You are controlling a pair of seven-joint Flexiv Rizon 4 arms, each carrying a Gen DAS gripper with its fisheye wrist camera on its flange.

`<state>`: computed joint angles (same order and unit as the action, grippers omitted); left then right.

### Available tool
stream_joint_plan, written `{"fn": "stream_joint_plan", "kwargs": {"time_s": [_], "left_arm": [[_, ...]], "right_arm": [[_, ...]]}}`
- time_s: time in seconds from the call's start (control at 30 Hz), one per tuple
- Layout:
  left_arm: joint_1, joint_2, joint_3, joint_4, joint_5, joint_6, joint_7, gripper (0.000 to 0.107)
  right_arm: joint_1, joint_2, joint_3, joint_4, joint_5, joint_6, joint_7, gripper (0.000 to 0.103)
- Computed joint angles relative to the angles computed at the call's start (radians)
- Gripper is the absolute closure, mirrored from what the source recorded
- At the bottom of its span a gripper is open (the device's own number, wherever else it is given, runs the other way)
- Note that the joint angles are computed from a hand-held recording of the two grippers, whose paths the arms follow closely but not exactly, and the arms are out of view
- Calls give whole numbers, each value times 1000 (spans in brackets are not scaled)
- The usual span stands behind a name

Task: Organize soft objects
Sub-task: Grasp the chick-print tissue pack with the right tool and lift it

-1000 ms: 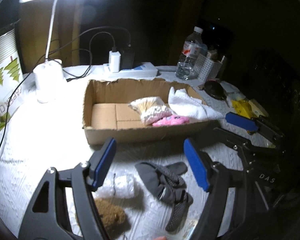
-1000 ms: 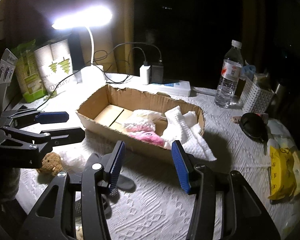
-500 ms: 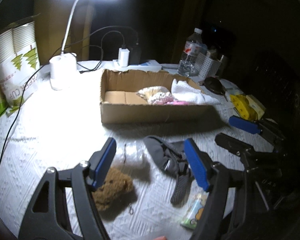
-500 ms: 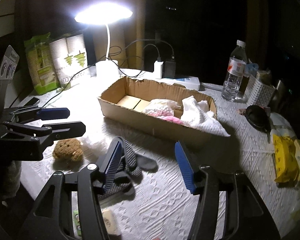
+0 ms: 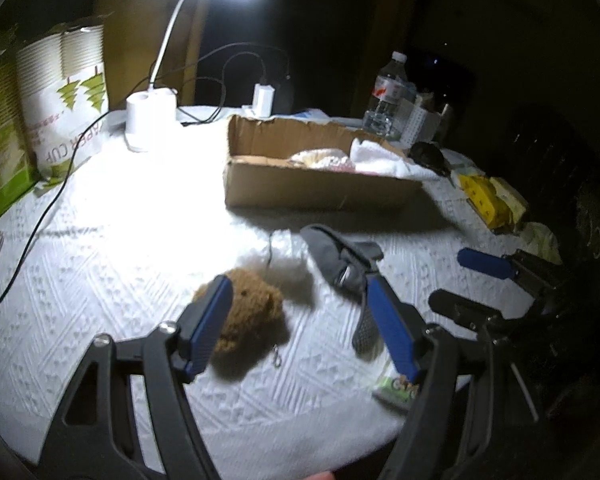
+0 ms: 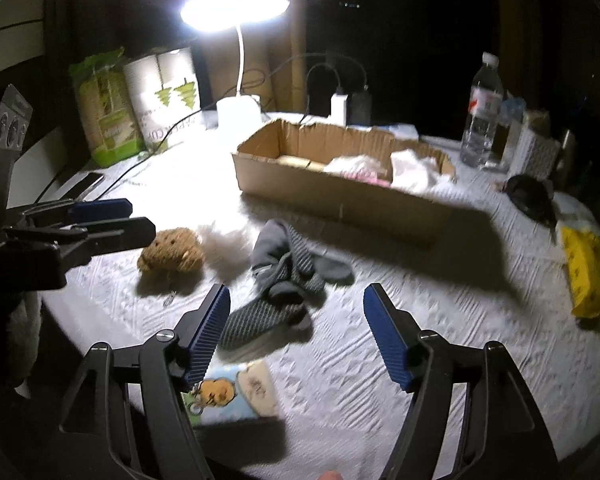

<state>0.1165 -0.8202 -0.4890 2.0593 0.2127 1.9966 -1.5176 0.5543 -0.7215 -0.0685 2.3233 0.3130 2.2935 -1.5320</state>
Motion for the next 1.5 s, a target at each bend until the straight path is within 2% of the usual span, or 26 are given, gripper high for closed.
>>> {"fn": "stream_joint_plan", "kwargs": {"time_s": [0.27, 0.53, 0.83, 1.03, 1.07, 1.23, 1.5], "left_arm": [[-2, -10, 23, 31, -2, 7, -6, 35], [-7, -19, 40, 45, -7, 8, -8, 35], [-45, -29, 69, 21, -46, -42, 23, 35], [-60, -38, 77, -1, -84, -74, 44, 34], [-62, -39, 78, -4, -90, -79, 47, 34], [-83, -38, 84, -26, -116, -101, 67, 34], [-150, -30, 103, -78, -163, -139, 101, 34]], "right_arm": [[-6, -31, 41, 20, -23, 12, 25, 30], [-38, -57, 83, 40, -98, 15, 58, 30], [-19, -101, 70, 35, -139, -15, 40, 30], [-86, -102, 98, 25, -188, -14, 74, 31], [-92, -101, 97, 25, -189, -7, 79, 34], [-106, -93, 77, 22, -181, -3, 88, 34], [-186, -88, 68, 9, -207, 14, 100, 34]]}}
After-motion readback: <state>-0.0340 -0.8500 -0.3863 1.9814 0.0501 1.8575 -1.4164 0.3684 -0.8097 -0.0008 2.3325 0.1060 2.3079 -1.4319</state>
